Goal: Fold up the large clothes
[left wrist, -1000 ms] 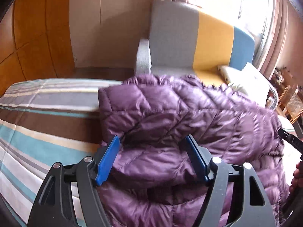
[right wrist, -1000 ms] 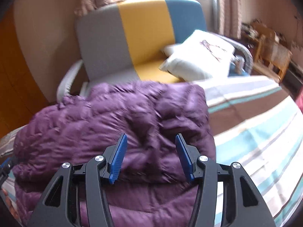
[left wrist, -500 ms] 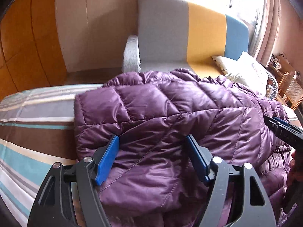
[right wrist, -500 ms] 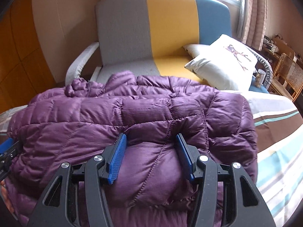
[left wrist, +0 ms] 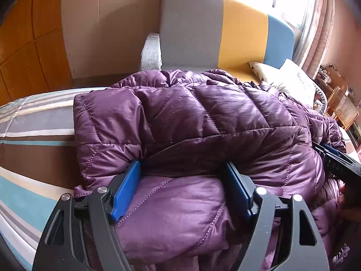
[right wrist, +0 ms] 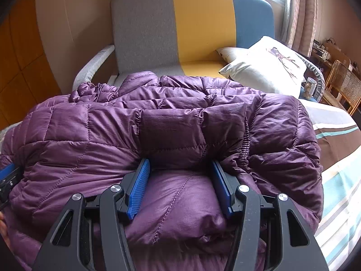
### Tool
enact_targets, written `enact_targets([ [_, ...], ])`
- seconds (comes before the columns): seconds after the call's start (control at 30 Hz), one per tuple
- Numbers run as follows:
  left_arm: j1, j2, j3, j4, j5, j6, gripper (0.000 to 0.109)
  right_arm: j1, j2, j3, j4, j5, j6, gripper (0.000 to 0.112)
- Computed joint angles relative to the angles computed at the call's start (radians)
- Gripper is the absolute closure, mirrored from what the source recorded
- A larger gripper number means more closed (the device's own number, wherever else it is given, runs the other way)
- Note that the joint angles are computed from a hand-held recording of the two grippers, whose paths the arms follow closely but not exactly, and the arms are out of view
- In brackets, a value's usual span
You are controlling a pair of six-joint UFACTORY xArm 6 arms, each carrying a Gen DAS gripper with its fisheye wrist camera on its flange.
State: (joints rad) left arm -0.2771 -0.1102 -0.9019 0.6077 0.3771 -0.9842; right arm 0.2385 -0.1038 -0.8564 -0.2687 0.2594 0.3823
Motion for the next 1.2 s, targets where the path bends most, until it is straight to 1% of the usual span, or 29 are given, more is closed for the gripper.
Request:
enact_targets([
  [0.23, 0.011, -0.008, 0.020, -0.006, -0.026, 0.006, 0.033, -0.001, -0.003, 0.011, -0.011, -0.016, 0.012, 0.057],
  [0.37, 0.012, -0.006, 0.016, -0.013, -0.019, 0.019, 0.033, 0.001, 0.000, -0.005, -0.030, 0.009, 0.020, 0.057],
  [0.4, 0.012, -0.010, 0.016, -0.026, -0.017, 0.032, 0.033, 0.002, 0.000, -0.010, -0.023, 0.017, 0.013, 0.055],
  [0.43, 0.011, -0.023, 0.023, -0.042, -0.012, 0.042, 0.032, 0.004, -0.009, -0.014, 0.016, 0.035, -0.022, 0.052],
  [0.47, 0.007, -0.040, 0.028, -0.049, 0.007, 0.046, 0.032, 0.009, -0.022, -0.015, 0.082, 0.053, -0.081, 0.046],
  [0.5, 0.006, -0.055, 0.033, -0.053, 0.020, 0.052, 0.030, 0.013, -0.035, -0.014, 0.119, 0.066, -0.113, 0.039],
  [0.57, 0.001, -0.118, 0.071, -0.039, 0.042, 0.023, 0.029, 0.008, -0.085, 0.007, 0.187, 0.087, -0.162, 0.037],
  [0.67, -0.005, -0.233, 0.153, -0.055, 0.055, 0.005, 0.029, -0.006, -0.156, 0.047, 0.302, 0.119, -0.248, 0.033],
  [0.77, -0.030, -0.363, 0.250, -0.098, 0.079, 0.034, 0.029, -0.029, -0.243, 0.103, 0.343, 0.173, -0.308, 0.033],
  [0.8, -0.048, -0.418, 0.284, -0.089, 0.111, 0.029, 0.029, -0.038, -0.265, 0.119, 0.360, 0.187, -0.329, 0.033],
  [0.83, -0.057, -0.449, 0.304, -0.089, 0.125, 0.026, 0.029, -0.050, -0.294, 0.138, 0.382, 0.210, -0.351, 0.033],
  [0.87, -0.070, -0.508, 0.348, -0.120, 0.137, 0.041, 0.029, -0.071, -0.335, 0.166, 0.409, 0.247, -0.380, 0.033],
  [1.0, -0.122, -0.680, 0.457, -0.163, 0.218, 0.040, 0.029, -0.144, -0.466, 0.257, 0.457, 0.355, -0.465, 0.033],
  [1.03, -0.139, -0.725, 0.483, -0.174, 0.249, 0.036, 0.030, -0.164, -0.501, 0.281, 0.469, 0.384, -0.492, 0.033],
  [1.13, -0.173, -0.822, 0.541, -0.197, 0.303, 0.040, 0.033, -0.225, -0.636, 0.360, 0.503, 0.503, -0.579, 0.033],
  [1.2, -0.208, -0.905, 0.585, -0.205, 0.350, 0.022, 0.033, -0.266, -0.708, 0.399, 0.538, 0.563, -0.644, 0.037],
])
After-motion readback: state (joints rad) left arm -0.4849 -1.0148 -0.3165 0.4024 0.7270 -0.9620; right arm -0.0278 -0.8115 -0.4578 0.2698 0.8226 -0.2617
